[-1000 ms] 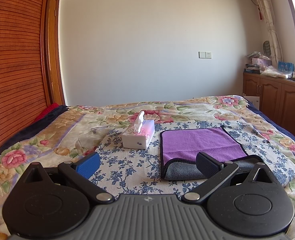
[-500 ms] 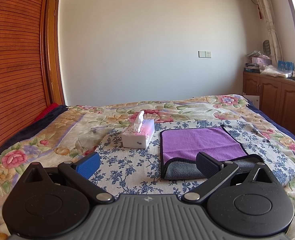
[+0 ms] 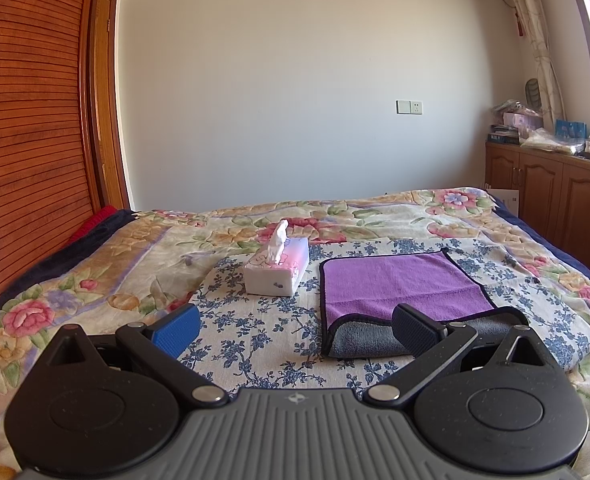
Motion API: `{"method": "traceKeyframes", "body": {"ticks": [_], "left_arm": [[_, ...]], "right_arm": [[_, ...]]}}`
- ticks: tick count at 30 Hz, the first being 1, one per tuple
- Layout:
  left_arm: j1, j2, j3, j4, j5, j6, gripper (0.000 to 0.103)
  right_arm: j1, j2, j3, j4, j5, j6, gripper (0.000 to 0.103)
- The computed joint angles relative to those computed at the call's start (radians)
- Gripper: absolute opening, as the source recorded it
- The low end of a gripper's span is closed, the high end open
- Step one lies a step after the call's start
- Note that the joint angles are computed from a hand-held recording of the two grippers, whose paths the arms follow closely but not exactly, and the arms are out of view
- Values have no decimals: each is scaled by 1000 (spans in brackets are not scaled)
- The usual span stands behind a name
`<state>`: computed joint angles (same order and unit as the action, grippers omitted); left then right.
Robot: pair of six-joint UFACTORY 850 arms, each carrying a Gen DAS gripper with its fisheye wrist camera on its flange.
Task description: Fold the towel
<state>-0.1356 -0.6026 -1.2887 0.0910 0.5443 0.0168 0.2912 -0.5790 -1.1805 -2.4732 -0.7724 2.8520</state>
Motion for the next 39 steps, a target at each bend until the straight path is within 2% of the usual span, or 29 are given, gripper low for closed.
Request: {"method": "traceKeyframes", "body": {"ticks": [23, 30, 39], "left_arm": [[2, 3, 2, 8, -5, -4, 103], [1, -12, -30, 39, -54, -11, 103], [-9, -44, -81, 50, -96, 10, 103]], "right_arm": [[0, -3, -4, 0, 6, -4, 103], [-7, -21, -38, -2, 57, -19, 103], [-13, -39, -65, -7, 76, -37, 103]]}}
